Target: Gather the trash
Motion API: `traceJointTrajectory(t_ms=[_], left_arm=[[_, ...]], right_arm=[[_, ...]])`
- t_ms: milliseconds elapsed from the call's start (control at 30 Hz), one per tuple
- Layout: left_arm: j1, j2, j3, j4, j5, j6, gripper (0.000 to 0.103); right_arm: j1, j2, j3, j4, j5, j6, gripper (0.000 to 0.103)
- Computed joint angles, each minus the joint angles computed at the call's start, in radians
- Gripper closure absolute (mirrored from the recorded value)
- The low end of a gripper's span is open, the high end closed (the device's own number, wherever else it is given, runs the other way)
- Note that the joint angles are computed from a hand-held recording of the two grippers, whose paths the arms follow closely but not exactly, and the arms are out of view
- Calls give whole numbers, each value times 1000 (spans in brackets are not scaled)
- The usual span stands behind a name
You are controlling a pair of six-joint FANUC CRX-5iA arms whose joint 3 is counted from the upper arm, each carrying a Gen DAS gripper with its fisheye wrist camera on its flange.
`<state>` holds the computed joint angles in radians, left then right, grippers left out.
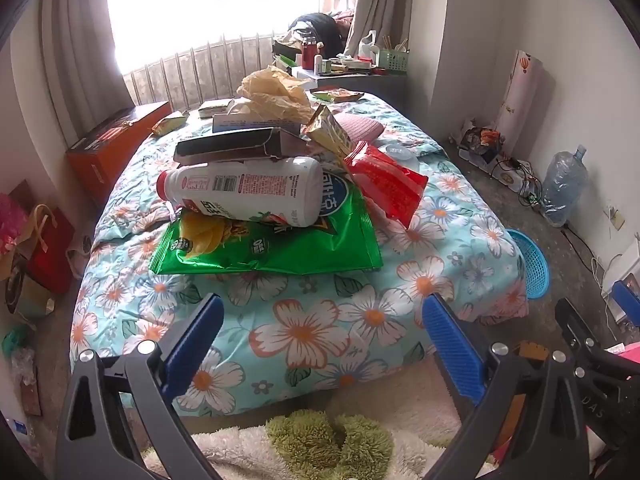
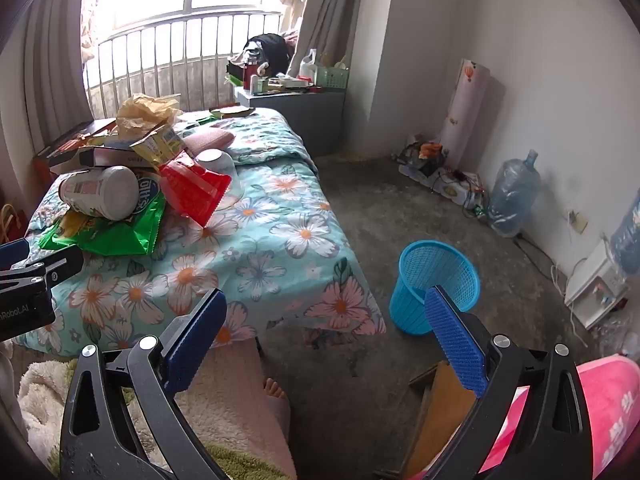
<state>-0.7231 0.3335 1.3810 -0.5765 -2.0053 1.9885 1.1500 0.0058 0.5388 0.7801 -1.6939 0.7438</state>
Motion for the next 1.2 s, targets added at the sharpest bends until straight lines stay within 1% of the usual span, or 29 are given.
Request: traceJointTrajectory(t_ms=[633,667,900,933,967,1100,1133,1200], left_arm=[[1,6,11,2,-9,-1,6],[-1,3,-6,4,2,8,6],[0,4,-4,5,0,6,6],[-4,-14,-37,4,10,16,6],[-5,-17,-42,3,11,19,6],[-2,-31,-57,6,6,25,6],[12,-33,-61,20,6,21,6],[16,-24,-46,22,-6,17,6]], right_arm=[[-1,-3,-1,0,-2,1,8],[-1,-4,-2,-1,-1,0,8],[-12,-7,-19,-6,15,-1,8],[-13,-7,-19,-7,15,-1,8],[-13,-7,-18,-7,15,-2,8],[-7,-7,-16,-1,13,-5,8],[-5,-7,-17,3,14,-6,8],[-4,-4,-11,5,11,-6,8]])
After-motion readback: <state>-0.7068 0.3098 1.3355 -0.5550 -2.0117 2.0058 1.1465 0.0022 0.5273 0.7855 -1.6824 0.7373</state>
